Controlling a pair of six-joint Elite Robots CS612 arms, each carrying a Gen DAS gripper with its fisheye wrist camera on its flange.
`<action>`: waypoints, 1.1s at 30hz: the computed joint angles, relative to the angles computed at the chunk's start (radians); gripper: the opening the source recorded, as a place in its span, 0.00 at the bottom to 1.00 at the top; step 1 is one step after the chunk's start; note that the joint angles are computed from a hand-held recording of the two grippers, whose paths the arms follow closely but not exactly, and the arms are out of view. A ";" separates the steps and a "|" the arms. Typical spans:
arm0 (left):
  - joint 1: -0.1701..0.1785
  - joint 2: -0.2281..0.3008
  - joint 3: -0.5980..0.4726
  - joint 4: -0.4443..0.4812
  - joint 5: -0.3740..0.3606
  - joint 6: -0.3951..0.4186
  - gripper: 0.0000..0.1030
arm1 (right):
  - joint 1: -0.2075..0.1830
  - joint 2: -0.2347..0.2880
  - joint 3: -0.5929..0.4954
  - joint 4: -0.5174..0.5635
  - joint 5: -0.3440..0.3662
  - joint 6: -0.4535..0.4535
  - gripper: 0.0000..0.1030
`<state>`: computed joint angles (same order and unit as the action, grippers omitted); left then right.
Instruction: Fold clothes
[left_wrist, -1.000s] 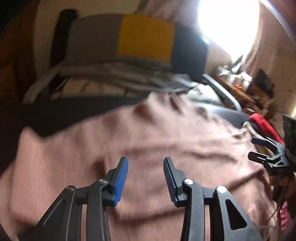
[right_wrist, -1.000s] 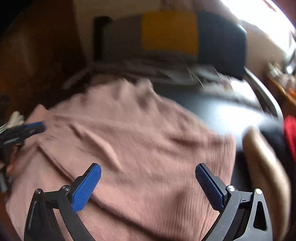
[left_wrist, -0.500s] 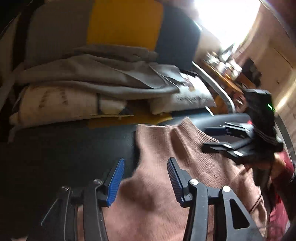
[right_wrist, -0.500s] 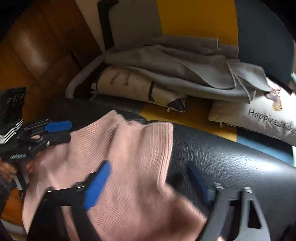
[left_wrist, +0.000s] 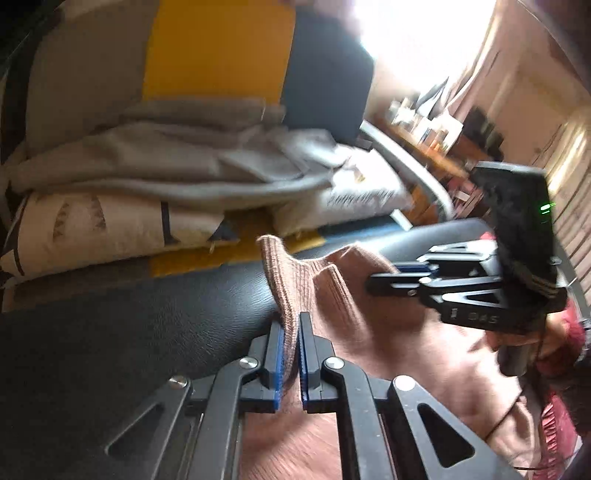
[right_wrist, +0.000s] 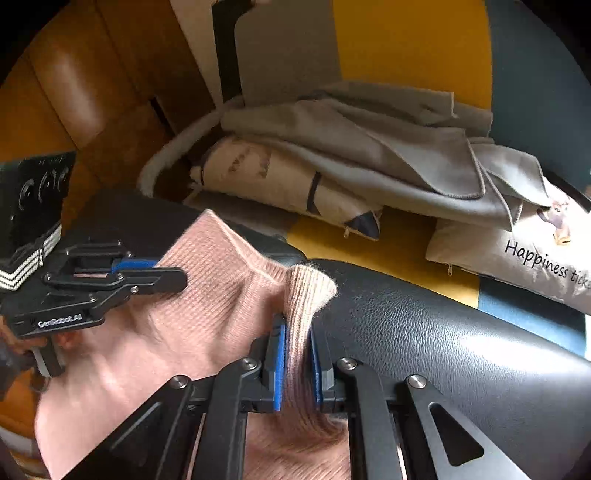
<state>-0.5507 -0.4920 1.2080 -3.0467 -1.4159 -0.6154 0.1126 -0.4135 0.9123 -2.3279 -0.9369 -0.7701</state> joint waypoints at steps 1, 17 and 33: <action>-0.009 -0.013 0.025 -0.035 0.013 0.010 0.05 | -0.006 -0.015 0.026 -0.020 0.024 0.003 0.12; -0.166 -0.128 0.344 -0.223 0.112 -0.062 0.17 | -0.124 -0.264 0.551 -0.156 0.151 -0.119 0.29; -0.182 -0.110 0.247 0.015 0.165 -0.203 0.27 | -0.066 -0.267 0.599 -0.316 0.050 0.054 0.56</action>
